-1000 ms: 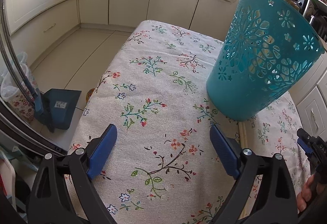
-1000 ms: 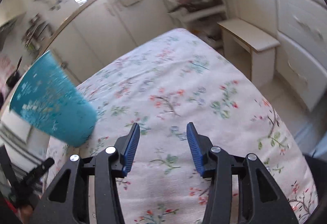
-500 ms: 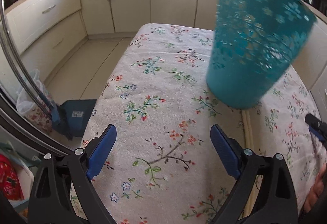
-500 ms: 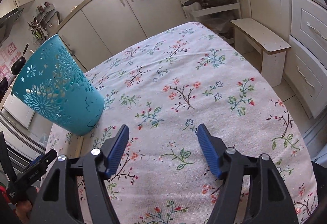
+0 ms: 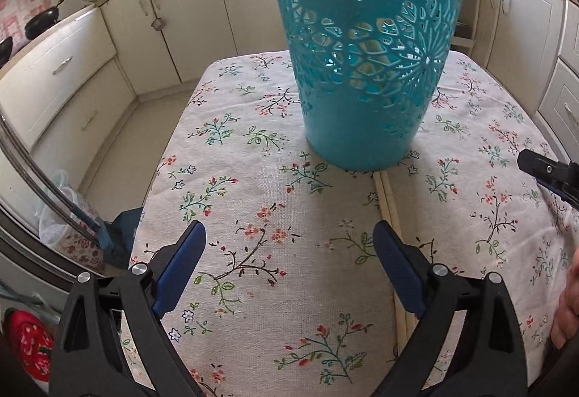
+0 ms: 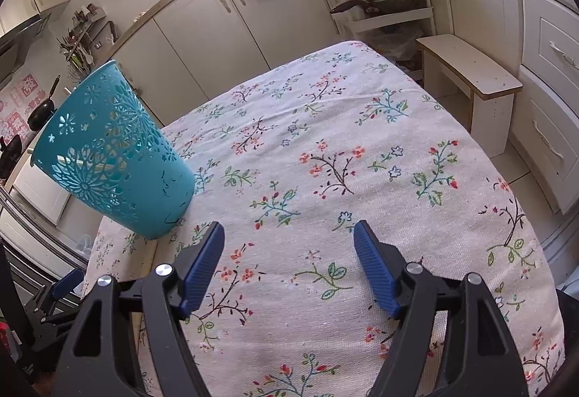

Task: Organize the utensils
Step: 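Withdraw the open right tool from the cup and lower it to the table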

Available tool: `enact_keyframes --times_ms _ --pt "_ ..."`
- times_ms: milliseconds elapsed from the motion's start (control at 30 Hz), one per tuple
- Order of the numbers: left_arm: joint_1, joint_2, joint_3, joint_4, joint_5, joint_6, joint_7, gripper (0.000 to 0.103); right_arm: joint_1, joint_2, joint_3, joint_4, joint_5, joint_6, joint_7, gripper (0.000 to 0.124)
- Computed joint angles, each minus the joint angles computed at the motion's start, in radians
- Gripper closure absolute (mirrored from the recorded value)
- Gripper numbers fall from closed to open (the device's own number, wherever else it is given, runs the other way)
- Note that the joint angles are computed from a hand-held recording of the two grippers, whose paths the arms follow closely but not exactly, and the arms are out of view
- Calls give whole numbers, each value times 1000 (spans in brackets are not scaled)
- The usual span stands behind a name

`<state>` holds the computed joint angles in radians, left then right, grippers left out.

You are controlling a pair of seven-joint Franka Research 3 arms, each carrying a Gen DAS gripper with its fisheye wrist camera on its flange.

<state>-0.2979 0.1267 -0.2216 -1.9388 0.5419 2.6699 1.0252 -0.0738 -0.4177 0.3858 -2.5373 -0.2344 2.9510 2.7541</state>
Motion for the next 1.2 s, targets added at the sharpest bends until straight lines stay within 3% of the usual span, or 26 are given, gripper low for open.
enact_keyframes --times_ms 633,800,1200 --pt "-18 19 -9 16 -6 -58 49 13 -6 0 8 -3 5 13 2 51" --pt "-7 13 -12 6 -58 -27 70 13 -5 1 7 -3 7 18 0 51" --pt "-21 23 -14 17 -54 -44 98 13 -11 -1 13 -5 12 22 -2 50"
